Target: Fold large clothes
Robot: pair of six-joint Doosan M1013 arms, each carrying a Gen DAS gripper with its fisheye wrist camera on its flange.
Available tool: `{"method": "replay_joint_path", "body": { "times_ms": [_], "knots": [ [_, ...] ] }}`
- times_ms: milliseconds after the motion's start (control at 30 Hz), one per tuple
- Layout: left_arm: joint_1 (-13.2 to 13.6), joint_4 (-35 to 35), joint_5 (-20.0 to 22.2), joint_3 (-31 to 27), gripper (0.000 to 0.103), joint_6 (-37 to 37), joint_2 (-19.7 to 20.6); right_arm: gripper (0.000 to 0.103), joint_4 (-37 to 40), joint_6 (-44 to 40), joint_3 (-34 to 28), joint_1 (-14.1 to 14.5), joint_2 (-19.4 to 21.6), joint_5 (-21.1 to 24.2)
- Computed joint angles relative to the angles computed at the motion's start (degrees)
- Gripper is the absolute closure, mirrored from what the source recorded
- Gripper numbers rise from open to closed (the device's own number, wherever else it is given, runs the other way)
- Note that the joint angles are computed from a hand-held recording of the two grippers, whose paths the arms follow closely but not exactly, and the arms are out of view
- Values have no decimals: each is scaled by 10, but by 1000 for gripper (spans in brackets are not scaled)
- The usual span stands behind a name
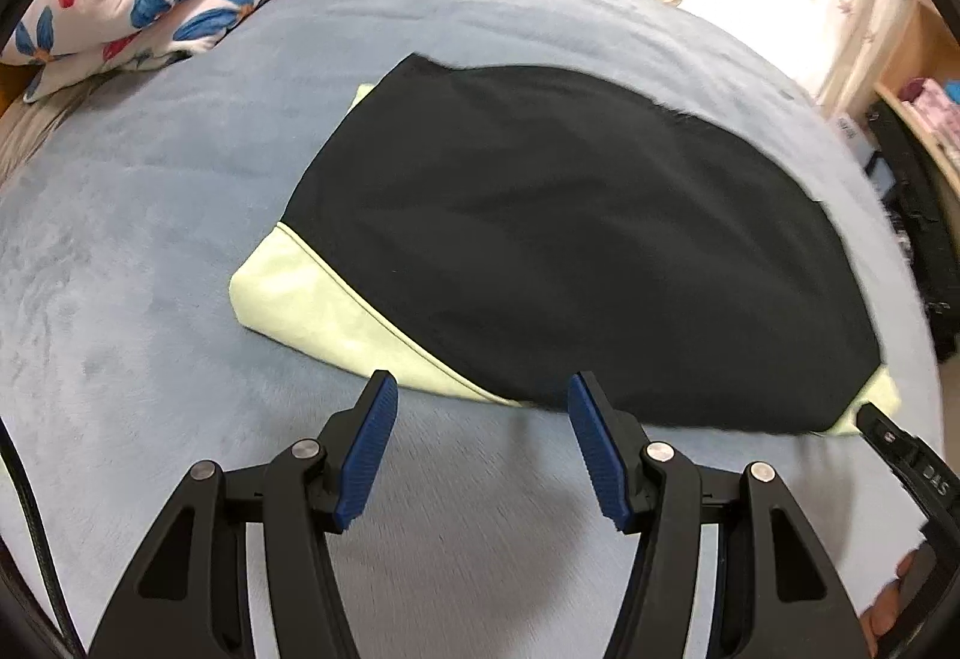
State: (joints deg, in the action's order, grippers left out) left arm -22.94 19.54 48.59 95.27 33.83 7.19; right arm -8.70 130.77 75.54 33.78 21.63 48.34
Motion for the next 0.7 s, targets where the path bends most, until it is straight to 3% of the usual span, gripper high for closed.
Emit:
{"method": "replay_joint_path", "body": {
  "times_ms": [100,400,600,700],
  "knots": [
    [-8,-4,-8,12,37,2,-21,63,2,-3,9,8,-16,-19],
    [-22,-35,-58,62,36,-1,-78,63,-76,7,20,48,-38,-46],
    [7,-164,-131,90,36,72,-81,62,-86,-2,22,58,-33,-58],
    [33,-291,-199,112,36,160,-74,62,-69,-14,18,56,-26,-60]
  ]
}}
